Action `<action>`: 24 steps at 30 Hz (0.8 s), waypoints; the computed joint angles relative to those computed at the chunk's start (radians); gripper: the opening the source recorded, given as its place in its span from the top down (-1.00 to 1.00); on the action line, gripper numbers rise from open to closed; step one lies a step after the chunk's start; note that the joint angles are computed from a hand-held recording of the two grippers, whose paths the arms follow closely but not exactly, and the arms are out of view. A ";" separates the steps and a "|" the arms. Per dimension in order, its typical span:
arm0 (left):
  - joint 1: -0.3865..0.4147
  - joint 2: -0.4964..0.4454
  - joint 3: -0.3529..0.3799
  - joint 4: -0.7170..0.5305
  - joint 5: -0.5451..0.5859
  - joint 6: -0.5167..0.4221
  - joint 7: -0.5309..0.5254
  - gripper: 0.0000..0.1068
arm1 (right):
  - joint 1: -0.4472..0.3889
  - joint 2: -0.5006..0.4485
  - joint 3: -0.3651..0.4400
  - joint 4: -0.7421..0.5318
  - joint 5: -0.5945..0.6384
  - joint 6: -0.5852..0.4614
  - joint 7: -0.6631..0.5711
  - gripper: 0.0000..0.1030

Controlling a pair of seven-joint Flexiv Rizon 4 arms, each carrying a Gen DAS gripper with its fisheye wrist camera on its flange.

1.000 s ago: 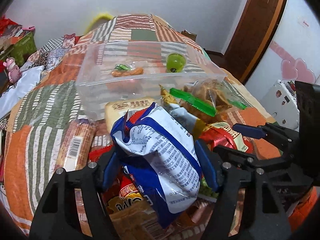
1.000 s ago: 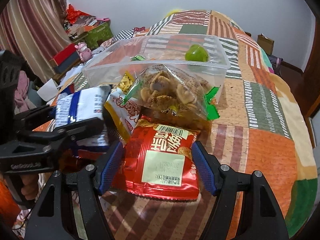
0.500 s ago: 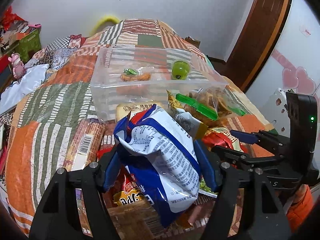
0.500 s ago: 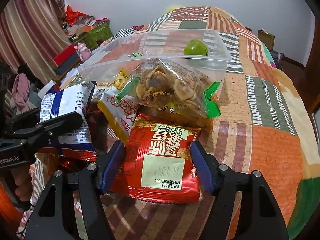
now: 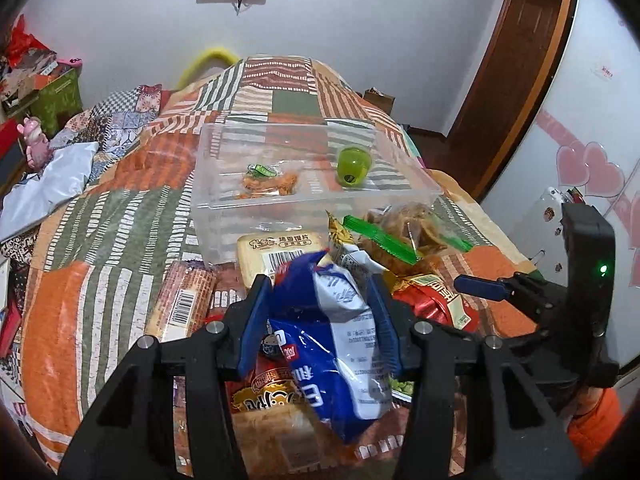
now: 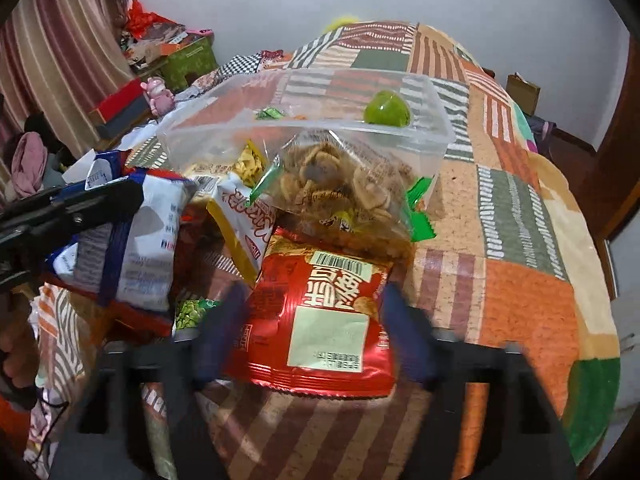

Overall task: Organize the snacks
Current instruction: 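Grasp the blue-and-white chip bag with the left gripper while the right grasps the red packet, then lift both bags and drop them into the clear box, opening both grippers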

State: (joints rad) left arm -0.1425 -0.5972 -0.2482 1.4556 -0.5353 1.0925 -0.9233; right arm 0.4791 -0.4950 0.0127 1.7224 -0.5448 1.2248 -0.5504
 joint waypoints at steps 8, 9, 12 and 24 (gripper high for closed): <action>-0.021 -0.020 0.040 -0.028 0.060 -0.055 -0.045 -0.45 | -0.038 -0.029 0.042 -0.014 0.115 0.046 -0.039 -0.53; -0.019 -0.023 0.038 -0.030 0.060 -0.063 -0.048 -0.52 | -0.035 -0.028 0.037 -0.010 0.116 0.054 -0.039 -0.50; -0.023 -0.031 0.040 -0.038 0.073 -0.091 -0.054 -0.57 | -0.015 -0.024 0.012 0.006 0.101 0.074 -0.029 -0.46; -0.048 -0.042 0.046 -0.020 0.157 -0.041 -0.031 -0.19 | 0.005 0.007 -0.027 0.062 0.056 0.120 0.022 -0.28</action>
